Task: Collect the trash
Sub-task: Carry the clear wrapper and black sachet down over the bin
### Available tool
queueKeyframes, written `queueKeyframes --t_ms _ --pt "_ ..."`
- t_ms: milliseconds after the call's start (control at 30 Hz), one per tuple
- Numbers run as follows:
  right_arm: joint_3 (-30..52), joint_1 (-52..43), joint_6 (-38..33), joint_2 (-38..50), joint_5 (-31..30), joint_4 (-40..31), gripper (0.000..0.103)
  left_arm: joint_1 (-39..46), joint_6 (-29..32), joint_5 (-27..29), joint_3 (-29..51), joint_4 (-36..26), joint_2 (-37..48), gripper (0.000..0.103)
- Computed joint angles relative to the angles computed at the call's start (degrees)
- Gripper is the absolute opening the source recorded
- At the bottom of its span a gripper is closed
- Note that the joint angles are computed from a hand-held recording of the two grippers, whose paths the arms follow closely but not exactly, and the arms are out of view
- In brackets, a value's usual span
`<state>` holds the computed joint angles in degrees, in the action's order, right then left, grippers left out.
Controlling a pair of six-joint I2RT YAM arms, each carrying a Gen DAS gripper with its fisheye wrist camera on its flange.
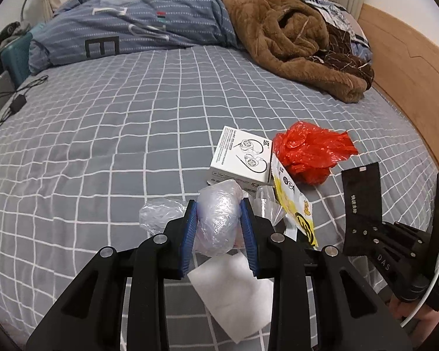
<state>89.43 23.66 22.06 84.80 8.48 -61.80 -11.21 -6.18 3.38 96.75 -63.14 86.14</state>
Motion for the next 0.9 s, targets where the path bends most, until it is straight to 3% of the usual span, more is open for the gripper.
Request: queueKeyframes --t_ms 900 --pt "11.8 8.2 5.0 -7.9 1.3 -14.7 0.002 -1.5 -4.4 -2.2 4.6 -14.7 -12.5 0.029"
